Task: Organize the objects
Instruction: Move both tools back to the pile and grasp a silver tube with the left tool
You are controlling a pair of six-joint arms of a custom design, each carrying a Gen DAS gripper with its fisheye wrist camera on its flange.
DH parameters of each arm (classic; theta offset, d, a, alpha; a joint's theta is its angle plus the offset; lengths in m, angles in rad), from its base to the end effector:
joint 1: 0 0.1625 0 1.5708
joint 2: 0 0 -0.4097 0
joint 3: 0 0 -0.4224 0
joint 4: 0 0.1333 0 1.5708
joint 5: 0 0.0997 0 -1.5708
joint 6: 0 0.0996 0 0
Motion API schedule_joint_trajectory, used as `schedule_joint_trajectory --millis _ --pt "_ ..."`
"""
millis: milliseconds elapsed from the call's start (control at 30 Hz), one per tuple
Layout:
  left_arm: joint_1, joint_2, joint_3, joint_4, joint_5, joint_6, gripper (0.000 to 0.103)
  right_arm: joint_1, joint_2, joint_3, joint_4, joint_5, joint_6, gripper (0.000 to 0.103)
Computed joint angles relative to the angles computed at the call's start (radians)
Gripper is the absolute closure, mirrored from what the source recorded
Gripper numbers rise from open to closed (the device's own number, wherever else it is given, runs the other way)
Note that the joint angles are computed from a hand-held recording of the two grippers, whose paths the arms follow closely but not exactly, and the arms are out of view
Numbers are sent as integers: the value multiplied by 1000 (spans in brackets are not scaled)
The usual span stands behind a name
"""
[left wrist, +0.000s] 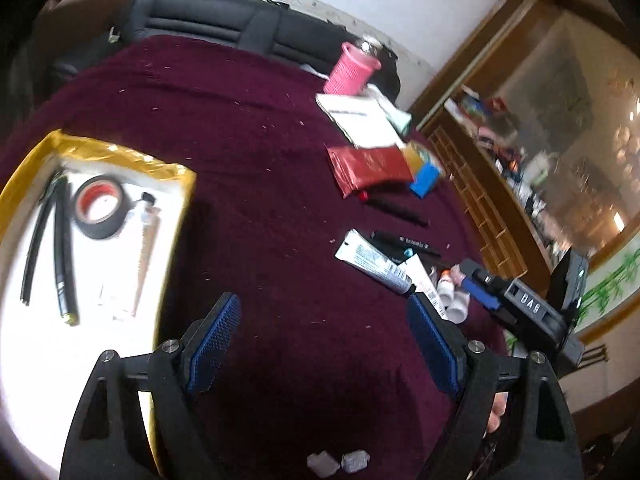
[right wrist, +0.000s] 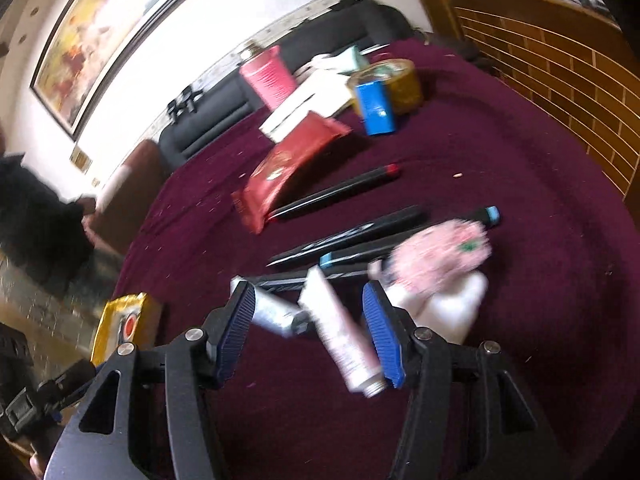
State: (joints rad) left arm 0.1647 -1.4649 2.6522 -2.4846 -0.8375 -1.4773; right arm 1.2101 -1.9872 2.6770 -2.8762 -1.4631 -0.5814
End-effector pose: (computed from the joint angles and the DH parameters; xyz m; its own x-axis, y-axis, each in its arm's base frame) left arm -0.2408 -0.2427 0.0800 -0.9404 -0.0860 -0.3291 0.1450 0.7740 -0.6164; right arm 0.0293 -0.3303 0.2451 -0.9539 -0.1748 0.2438 -0.2821 0.7992 -0.5308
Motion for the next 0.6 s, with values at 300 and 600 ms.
schedule_joint_trajectory --millis 300,600 --pt "192 381 -205 -279 -75 329 23 -164 -7 -38 40 176 -43 48" --pt "343 601 -461 -192 -7 701 23 -196 6 -62 110 223 -59 48"
